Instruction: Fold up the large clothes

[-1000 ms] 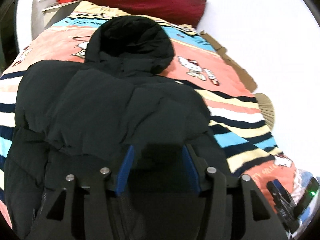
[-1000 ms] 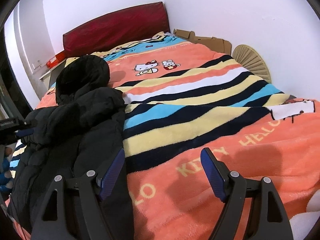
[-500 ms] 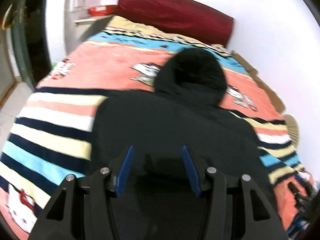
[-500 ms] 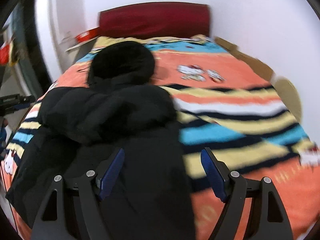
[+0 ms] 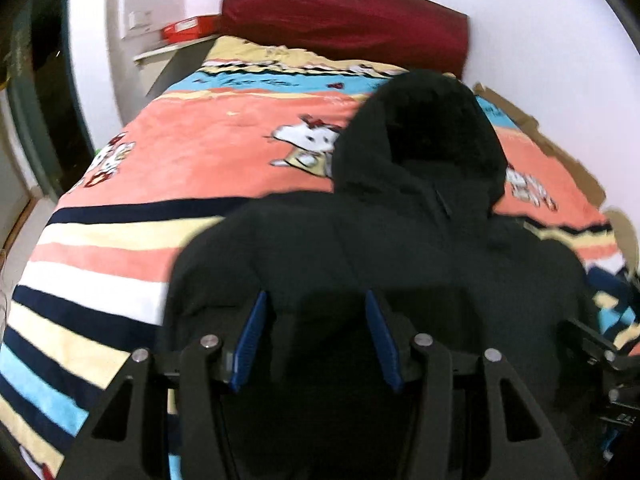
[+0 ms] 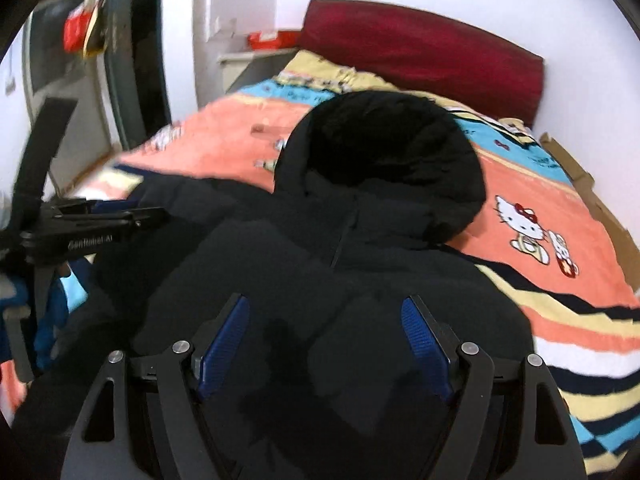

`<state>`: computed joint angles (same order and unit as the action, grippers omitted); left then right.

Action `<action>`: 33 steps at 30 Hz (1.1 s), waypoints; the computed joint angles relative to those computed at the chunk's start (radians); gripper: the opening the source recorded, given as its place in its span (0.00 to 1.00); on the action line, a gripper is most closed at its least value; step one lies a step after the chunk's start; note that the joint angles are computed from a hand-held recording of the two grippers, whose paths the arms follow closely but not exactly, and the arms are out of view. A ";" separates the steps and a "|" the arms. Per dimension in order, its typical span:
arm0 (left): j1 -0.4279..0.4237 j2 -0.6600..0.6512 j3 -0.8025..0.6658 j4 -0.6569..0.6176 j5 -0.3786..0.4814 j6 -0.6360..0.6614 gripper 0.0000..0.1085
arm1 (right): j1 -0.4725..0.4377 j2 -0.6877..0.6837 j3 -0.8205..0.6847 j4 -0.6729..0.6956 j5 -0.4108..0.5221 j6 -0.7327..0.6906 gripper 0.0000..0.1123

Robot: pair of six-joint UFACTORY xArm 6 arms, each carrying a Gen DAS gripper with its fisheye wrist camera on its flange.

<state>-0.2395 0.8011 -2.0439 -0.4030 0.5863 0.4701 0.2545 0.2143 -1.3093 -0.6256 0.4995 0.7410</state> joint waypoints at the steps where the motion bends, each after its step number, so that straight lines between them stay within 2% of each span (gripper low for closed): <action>1: -0.009 -0.018 0.049 -0.010 -0.038 0.020 0.45 | 0.006 0.016 -0.001 -0.006 0.001 -0.004 0.69; 3: -0.019 -0.053 0.144 -0.064 -0.106 0.071 0.46 | -0.001 0.019 0.032 -0.029 -0.023 0.005 0.69; 5: -0.019 -0.070 0.188 -0.119 -0.136 0.109 0.47 | -0.017 0.005 0.086 -0.043 -0.076 0.026 0.72; 10: -0.008 -0.076 0.197 -0.147 -0.113 0.108 0.48 | -0.031 -0.018 0.124 -0.080 -0.082 0.032 0.72; 19: -0.016 -0.097 0.234 -0.071 -0.145 0.051 0.49 | -0.053 -0.090 0.200 -0.193 -0.039 0.104 0.72; 22: -0.021 -0.148 0.293 -0.109 -0.174 0.103 0.49 | -0.055 -0.111 0.219 -0.219 -0.030 0.110 0.72; 26: -0.037 -0.202 0.362 -0.176 -0.190 0.178 0.49 | -0.057 -0.122 0.234 -0.224 -0.042 0.109 0.72; 29: -0.047 -0.205 0.387 -0.123 -0.209 0.156 0.49 | -0.060 -0.125 0.239 -0.224 -0.048 0.110 0.72; 33: -0.037 -0.195 0.366 -0.111 -0.169 0.125 0.49 | -0.067 -0.130 0.251 -0.205 -0.059 0.098 0.72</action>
